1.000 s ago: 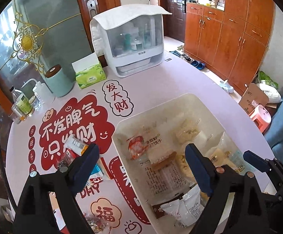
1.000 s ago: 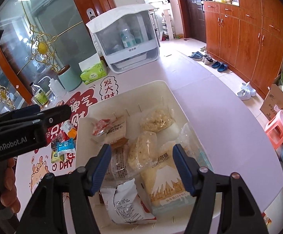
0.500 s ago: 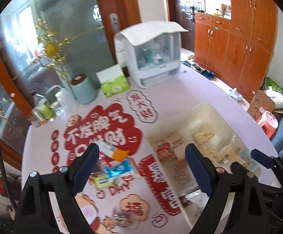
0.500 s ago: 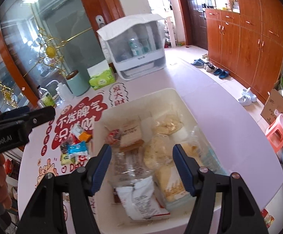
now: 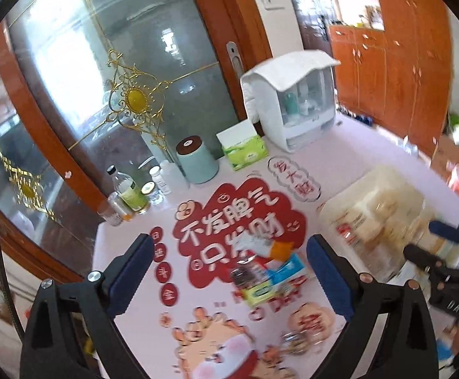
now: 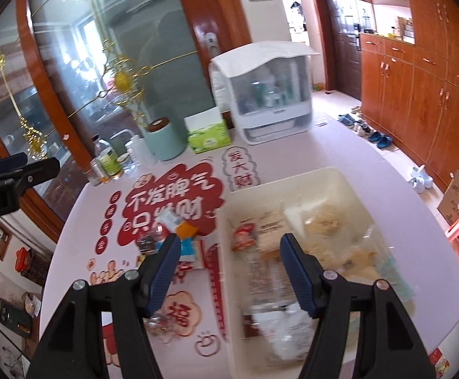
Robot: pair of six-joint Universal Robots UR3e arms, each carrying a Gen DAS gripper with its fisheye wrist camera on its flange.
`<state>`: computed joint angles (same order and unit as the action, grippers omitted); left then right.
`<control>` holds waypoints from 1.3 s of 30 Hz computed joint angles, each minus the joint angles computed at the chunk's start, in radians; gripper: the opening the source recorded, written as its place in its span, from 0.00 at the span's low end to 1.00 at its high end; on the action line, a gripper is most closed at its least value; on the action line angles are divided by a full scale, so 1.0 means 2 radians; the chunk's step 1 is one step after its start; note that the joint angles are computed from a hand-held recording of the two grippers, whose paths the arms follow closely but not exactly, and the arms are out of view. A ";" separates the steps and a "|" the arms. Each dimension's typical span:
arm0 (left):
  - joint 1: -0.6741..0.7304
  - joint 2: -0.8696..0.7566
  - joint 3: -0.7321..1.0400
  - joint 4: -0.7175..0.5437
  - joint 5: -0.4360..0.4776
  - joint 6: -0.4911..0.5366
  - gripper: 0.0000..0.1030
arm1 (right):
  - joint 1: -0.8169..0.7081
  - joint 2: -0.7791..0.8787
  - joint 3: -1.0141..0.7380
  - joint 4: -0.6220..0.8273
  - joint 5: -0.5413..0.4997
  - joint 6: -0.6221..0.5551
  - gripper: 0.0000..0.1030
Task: Organize snacks
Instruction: 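Move both open tools back to the remaining snacks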
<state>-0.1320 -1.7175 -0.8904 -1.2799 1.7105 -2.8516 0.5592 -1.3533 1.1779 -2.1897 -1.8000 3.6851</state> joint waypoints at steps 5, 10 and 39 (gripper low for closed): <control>0.066 0.059 -0.141 0.044 -0.069 0.110 0.94 | 0.031 0.062 -0.062 0.017 0.016 0.016 0.64; 0.120 0.067 -0.236 0.063 -0.129 0.259 0.94 | 0.041 0.109 -0.067 -0.005 0.079 0.014 0.64; 0.106 -0.233 -0.108 0.011 -0.193 0.339 0.57 | 0.085 0.274 -0.096 -0.017 0.107 -0.039 0.50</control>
